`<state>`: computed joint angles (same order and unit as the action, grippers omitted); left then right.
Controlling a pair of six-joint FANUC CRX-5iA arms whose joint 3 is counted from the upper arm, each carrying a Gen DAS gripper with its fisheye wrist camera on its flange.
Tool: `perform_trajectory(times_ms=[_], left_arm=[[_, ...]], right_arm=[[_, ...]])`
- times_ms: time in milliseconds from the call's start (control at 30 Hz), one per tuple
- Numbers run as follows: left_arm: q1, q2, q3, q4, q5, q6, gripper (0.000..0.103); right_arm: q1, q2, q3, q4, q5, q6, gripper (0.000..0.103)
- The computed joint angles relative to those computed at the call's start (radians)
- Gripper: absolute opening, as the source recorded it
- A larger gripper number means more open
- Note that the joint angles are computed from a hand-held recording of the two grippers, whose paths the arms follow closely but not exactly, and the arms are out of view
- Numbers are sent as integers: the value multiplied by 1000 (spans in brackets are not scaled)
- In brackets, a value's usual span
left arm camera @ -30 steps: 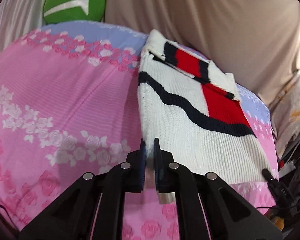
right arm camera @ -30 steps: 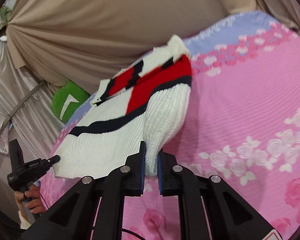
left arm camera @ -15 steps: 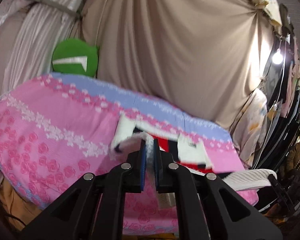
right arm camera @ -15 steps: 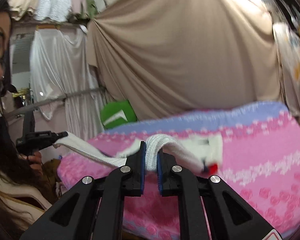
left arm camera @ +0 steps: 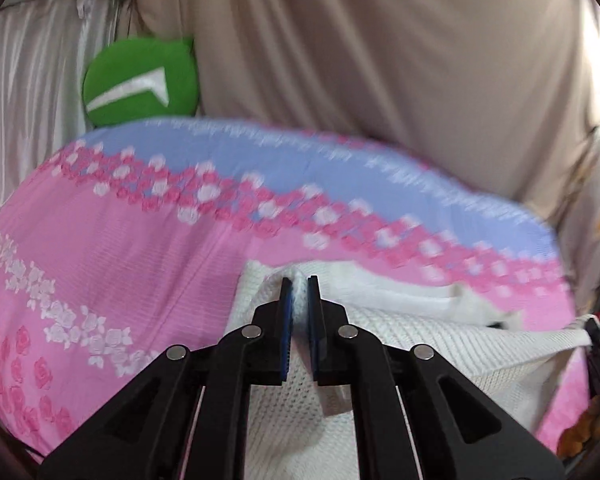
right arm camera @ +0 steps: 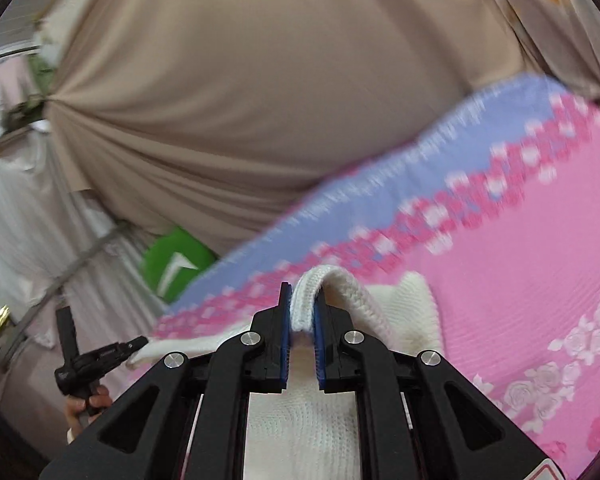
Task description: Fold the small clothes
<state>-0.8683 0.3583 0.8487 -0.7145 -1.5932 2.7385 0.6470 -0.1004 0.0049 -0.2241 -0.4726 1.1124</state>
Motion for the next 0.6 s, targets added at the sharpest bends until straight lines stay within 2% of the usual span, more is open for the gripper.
perform_trajectory(times_ms=[33, 67, 100, 167, 200, 233, 267, 300, 333, 400, 467, 600], left_arm=[[48, 37, 6, 58, -1, -28, 7], [70, 49, -5, 82, 3, -21, 9], [87, 63, -11, 93, 2, -17, 13], [94, 94, 4, 66, -46, 12, 33], [86, 93, 8, 48, -63, 29, 51], [67, 76, -6, 10, -64, 65, 63], [49, 59, -16, -17, -60, 83, 67], [29, 46, -17, -40, -59, 83, 71], [6, 35, -18, -60, -58, 68, 71], [-32, 48, 29, -77, -101, 22, 71], [-65, 50, 37, -51, -99, -5, 71], [-109, 93, 44, 47, -79, -54, 72]], right_arm=[[-13, 70, 57, -11, -59, -7, 10], [-7, 110, 74, 31, -75, -56, 11], [9, 143, 72, 125, -72, -137, 15], [27, 143, 19, 240, 7, -250, 17], [32, 127, -22, 292, 64, -309, 23], [42, 95, -92, 397, 146, -416, 27], [45, 69, -137, 472, 188, -486, 34], [51, 34, -178, 507, 222, -504, 35], [65, 5, -191, 490, 212, -469, 35], [102, -32, -174, 394, 124, -334, 35], [167, -71, -188, 372, 32, -266, 35], [292, -108, -231, 339, -64, -197, 35]])
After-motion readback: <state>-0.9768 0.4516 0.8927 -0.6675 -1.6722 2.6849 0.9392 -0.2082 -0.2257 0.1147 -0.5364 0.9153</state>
